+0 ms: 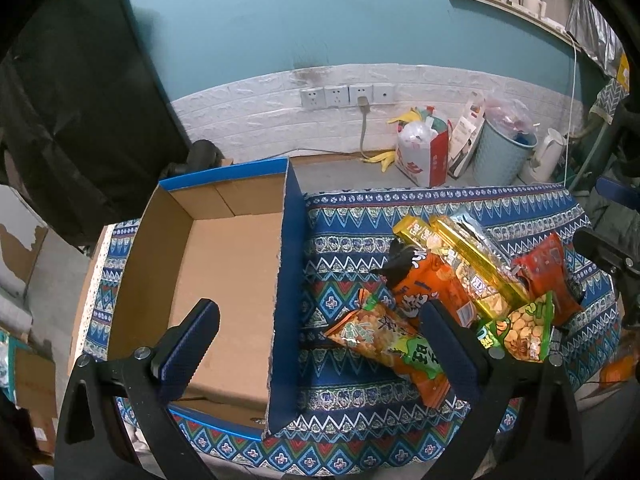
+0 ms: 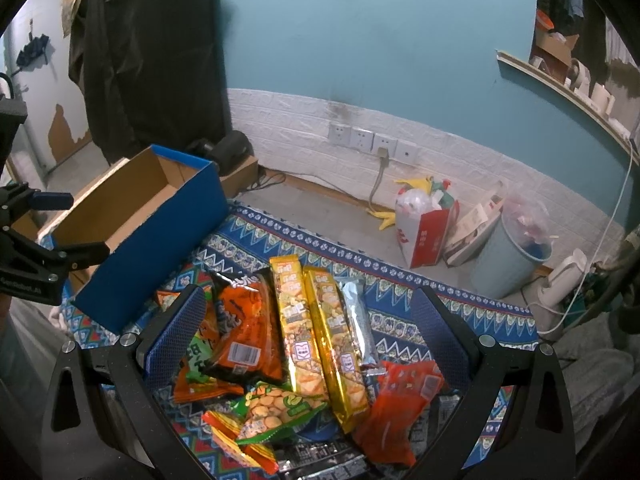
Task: Organize snacks
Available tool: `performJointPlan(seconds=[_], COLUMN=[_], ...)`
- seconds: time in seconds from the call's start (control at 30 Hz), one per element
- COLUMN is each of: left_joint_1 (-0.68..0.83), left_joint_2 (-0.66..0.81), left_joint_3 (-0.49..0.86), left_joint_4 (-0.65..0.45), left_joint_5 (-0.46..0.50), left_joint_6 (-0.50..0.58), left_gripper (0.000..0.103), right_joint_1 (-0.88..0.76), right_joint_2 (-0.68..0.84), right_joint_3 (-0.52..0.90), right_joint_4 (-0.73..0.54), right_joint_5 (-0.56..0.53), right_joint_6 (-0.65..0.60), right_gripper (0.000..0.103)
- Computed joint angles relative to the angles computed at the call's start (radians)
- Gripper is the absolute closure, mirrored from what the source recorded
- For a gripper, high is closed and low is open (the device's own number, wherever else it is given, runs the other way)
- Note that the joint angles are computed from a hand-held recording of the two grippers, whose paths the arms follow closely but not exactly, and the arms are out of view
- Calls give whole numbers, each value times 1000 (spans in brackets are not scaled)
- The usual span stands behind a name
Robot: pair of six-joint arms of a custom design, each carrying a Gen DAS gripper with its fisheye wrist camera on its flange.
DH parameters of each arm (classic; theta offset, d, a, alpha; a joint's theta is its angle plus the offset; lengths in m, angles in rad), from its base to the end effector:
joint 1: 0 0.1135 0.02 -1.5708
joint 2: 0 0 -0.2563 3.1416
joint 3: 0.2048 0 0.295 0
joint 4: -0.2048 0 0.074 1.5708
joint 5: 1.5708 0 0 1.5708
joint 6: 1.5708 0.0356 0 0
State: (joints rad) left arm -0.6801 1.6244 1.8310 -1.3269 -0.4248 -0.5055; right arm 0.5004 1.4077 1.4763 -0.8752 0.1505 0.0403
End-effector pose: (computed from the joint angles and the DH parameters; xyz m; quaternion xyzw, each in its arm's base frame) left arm 0.2817 -0.2090 0.3916 0.0362 0.9533 0.0484 0.2959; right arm 0.2991 0.1575 0.3672 -0.1837 0.9073 0.0321 0.3769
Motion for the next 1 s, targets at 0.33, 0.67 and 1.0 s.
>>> performJointPlan(seconds=[0.33,0.67,1.0], left_joint_1=[3,-1,1], left_joint_2=[7,13,15], left_joint_3=[3,2,2], left_joint_4=[-1,3,0], left_joint_5=[6,10,16], left_joint_6=[4,2,1], left_gripper=[1,1,1], right_joint_1=[-8,-9,-10], right_joint_2=[7,6,7], right_joint_3=[4,3,1], right_joint_4=[-3,-5,-6], right_joint_5=[-9,-11,-10], right_joint_6=[-2,-1,-5], right_gripper=[3,3,3])
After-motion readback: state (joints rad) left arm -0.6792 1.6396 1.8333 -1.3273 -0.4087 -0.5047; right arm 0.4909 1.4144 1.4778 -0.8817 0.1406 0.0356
